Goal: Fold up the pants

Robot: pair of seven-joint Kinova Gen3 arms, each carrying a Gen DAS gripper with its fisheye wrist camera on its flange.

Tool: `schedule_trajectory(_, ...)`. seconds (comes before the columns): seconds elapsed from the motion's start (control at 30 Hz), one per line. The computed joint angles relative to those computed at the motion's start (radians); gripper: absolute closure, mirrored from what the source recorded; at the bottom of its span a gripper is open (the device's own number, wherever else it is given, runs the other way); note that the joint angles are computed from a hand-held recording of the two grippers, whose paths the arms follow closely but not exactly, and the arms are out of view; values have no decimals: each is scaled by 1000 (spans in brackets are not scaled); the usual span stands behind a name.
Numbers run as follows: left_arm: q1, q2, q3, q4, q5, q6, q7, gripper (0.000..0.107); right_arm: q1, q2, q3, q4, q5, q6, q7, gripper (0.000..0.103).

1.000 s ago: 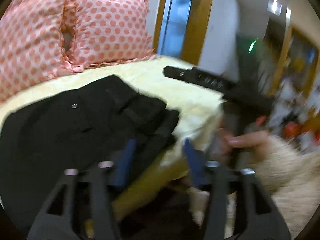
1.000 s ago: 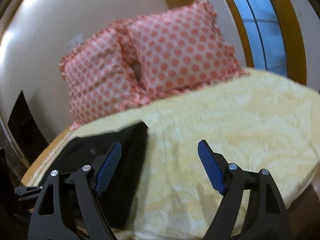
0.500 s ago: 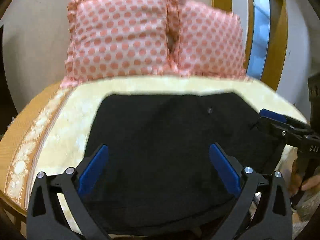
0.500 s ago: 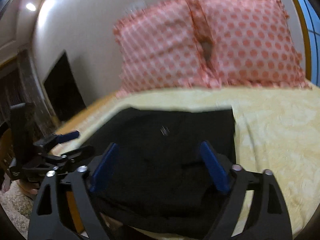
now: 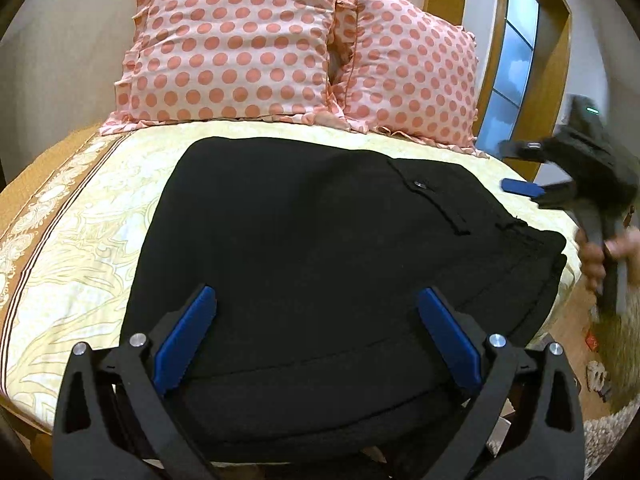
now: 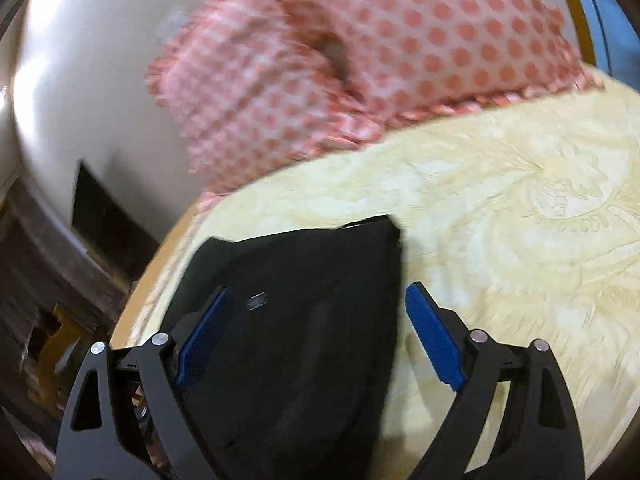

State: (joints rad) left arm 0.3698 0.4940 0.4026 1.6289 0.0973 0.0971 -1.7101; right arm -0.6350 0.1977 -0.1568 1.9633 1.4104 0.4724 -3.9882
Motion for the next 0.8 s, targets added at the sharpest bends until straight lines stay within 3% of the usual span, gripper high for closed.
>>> schedule_trajectory(0.17,-34,9,46,10,-20,-30,-9,6,226,74,-154,-65,-136,-91,203,23)
schedule_trajectory(0.23,-45,10,58,17,-10,-39,-29,6,262,95,-171,-84,-201,-122,285,28)
schedule_trajectory(0.37,-55,12,69,29,67,-61,-110,6,164,96,-39,-94,-312,-160,422,30)
schedule_trajectory(0.4,-57,12,71,31,69,-64,-117,6,157,97,-22,-90,-310,-175,426,39)
schedule_trajectory(0.43,-56,13,71,32,61,-66,-111,6,141,99,5,-84,-292,-198,414,49)
schedule_trajectory(0.57,-67,15,85,35,36,-72,-94,6,45,101,99,-73,-164,-203,340,60)
schedule_trajectory(0.63,-75,17,94,36,74,-73,-138,6,-37,94,166,-64,-83,-185,284,74)
schedule_trajectory(0.73,-184,42,212,2,178,8,-257,7,-125,77,207,-62,20,-125,266,82)
schedule_trajectory(0.8,-276,79,305,-48,259,89,-311,7,-110,76,170,-70,17,-89,302,82)
